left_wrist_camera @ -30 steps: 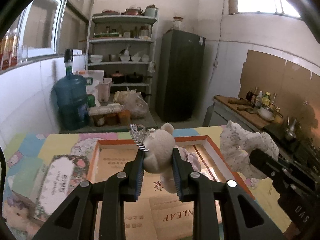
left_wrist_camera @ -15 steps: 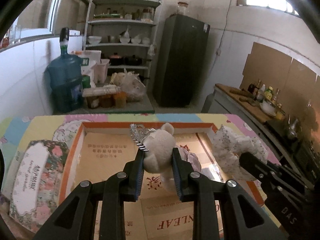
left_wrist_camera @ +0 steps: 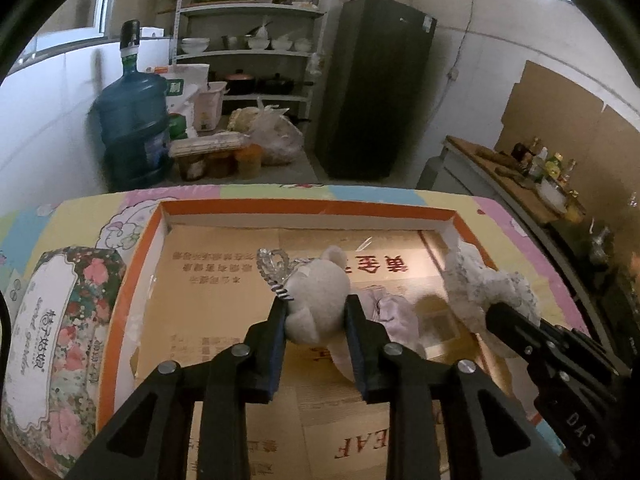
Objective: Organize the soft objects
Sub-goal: 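Lower both items into the box and open both tools, then move both tools back toward the pile of soft items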
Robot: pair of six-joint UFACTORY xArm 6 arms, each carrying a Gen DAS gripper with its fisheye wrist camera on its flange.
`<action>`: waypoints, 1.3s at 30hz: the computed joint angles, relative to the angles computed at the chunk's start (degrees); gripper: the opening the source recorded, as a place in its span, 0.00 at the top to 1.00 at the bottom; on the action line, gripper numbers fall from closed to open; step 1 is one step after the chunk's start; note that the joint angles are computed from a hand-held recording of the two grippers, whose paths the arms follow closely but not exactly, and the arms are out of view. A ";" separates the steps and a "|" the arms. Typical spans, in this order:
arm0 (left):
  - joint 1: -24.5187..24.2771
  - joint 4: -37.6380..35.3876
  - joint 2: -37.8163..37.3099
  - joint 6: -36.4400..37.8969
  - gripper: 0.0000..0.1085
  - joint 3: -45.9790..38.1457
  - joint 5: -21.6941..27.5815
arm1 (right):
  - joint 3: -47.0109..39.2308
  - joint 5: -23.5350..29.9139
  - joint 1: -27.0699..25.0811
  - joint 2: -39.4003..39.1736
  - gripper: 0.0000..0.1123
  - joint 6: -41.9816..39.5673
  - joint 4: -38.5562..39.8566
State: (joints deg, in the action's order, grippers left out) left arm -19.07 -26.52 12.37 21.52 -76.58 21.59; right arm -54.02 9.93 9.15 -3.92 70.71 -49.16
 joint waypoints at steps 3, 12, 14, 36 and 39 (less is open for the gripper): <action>-0.32 1.66 -0.32 -0.36 0.67 0.78 -1.41 | 0.14 0.02 0.16 0.72 0.85 -3.75 4.27; -0.11 -0.52 -1.24 1.63 0.24 1.11 -0.86 | 1.80 -4.10 -0.08 1.29 0.67 -10.70 12.78; -0.10 -2.24 -2.03 3.16 0.23 1.75 -1.66 | 1.87 -4.25 -0.27 0.92 0.56 -7.94 9.87; 1.05 -29.44 -21.30 32.73 0.15 14.22 -4.31 | 7.11 4.40 6.34 -14.79 0.34 24.56 -23.35; 2.14 -35.94 -24.79 38.44 0.17 16.35 -3.73 | 7.91 8.73 10.20 -17.83 0.34 27.11 -25.89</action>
